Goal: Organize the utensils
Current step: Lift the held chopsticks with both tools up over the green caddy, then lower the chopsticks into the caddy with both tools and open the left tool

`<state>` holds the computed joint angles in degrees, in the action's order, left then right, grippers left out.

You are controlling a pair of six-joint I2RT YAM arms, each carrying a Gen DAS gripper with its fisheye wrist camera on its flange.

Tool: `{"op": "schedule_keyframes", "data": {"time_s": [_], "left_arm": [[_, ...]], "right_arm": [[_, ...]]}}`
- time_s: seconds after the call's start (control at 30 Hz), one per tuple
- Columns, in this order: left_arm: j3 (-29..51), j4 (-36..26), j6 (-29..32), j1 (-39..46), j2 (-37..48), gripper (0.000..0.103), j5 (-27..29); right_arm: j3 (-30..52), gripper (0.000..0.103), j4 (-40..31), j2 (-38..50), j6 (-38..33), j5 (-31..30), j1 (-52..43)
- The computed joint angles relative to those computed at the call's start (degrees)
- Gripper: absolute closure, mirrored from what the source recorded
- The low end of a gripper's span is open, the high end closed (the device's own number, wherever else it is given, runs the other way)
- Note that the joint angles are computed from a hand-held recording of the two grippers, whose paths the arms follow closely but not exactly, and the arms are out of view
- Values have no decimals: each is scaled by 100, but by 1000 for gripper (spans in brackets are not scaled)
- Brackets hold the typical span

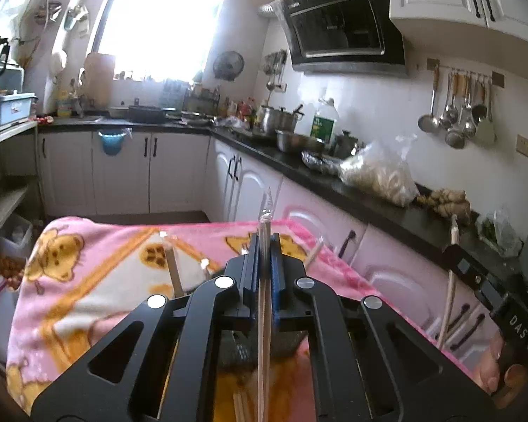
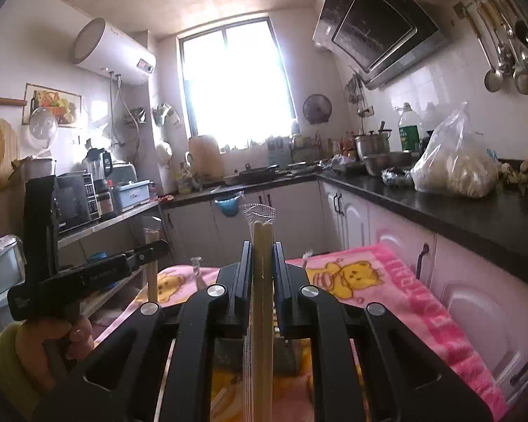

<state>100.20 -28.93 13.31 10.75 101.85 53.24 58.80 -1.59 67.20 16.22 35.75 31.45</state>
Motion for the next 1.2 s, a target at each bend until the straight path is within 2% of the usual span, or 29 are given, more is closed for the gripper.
{"op": "schedule_keyframes", "data": {"time_s": [0.2, 0.33, 0.53, 0.7, 1.2], "left_arm": [[447, 277, -435, -67, 281, 102, -112], [718, 637, -834, -104, 491, 102, -234], [687, 1705, -1458, -179, 667, 102, -602], [693, 2234, -1673, -256, 858, 102, -902], [202, 3422, -2175, -389, 1178, 102, -1395]], "right_arm": [[284, 92, 213, 336, -140, -285, -331], [493, 92, 596, 700, -247, -598, -619], [922, 92, 1084, 1322, -314, -912, -970], [1242, 92, 1317, 1745, -315, -1081, -1233], [1821, 92, 1917, 2713, -401, -804, -1604]]}}
